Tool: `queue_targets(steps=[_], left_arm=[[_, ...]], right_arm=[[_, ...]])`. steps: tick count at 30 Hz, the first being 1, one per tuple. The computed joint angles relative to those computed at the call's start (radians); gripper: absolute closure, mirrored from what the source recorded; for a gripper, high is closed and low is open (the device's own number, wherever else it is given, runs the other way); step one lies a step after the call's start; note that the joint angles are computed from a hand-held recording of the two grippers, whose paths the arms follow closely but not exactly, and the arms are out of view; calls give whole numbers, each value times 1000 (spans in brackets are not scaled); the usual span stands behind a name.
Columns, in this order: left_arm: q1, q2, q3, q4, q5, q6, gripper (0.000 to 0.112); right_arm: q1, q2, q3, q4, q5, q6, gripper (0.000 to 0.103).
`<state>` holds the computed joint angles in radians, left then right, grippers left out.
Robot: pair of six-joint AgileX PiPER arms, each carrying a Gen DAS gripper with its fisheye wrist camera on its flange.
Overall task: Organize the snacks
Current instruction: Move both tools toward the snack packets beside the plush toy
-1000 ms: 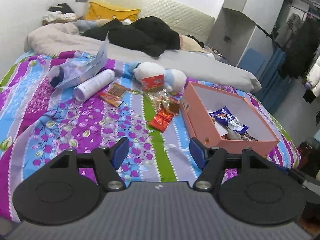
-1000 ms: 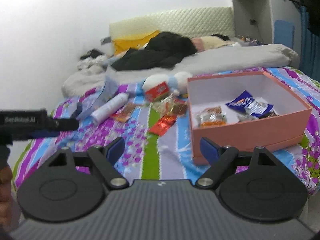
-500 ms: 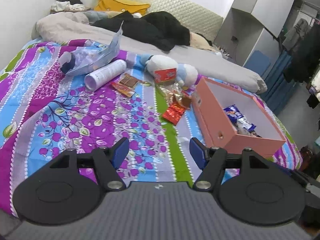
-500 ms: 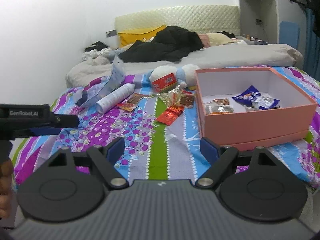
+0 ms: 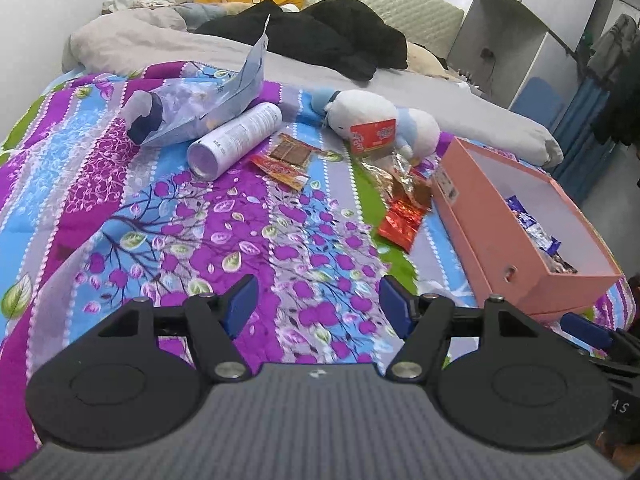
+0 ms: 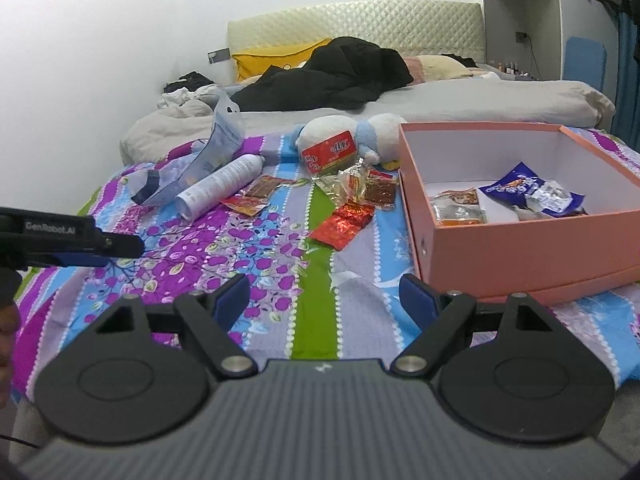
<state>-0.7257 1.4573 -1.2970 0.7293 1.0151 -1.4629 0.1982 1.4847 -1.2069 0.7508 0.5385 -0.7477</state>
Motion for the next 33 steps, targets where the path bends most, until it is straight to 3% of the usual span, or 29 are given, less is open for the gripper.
queue_targets(steps=[6, 12, 18, 22, 26, 28, 30, 33], left_arm=[[136, 14, 29, -46, -140, 63, 41], [314, 69, 84, -139, -377, 111, 41], [441, 177, 94, -231, -593, 141, 41], [538, 274, 70, -475, -736, 341, 41], [563, 375, -3, -437, -765, 303, 42], [584, 421, -33, -527, -792, 389, 42], [599, 456, -54, -582, -819, 444, 42], [611, 497, -93, -550, -832, 426, 44]], right_arm=[[61, 88, -55, -23, -56, 16, 20], [136, 210, -132, -126, -133, 106, 20], [177, 376, -285, -229, -136, 227, 20], [192, 514, -441, -324, -122, 329, 20], [200, 649, -600, -465, -119, 483, 20], [203, 715, -683, -561, -101, 578, 20], [199, 767, -754, -585, -71, 621, 20], [199, 829, -840, -585, -47, 638, 20]])
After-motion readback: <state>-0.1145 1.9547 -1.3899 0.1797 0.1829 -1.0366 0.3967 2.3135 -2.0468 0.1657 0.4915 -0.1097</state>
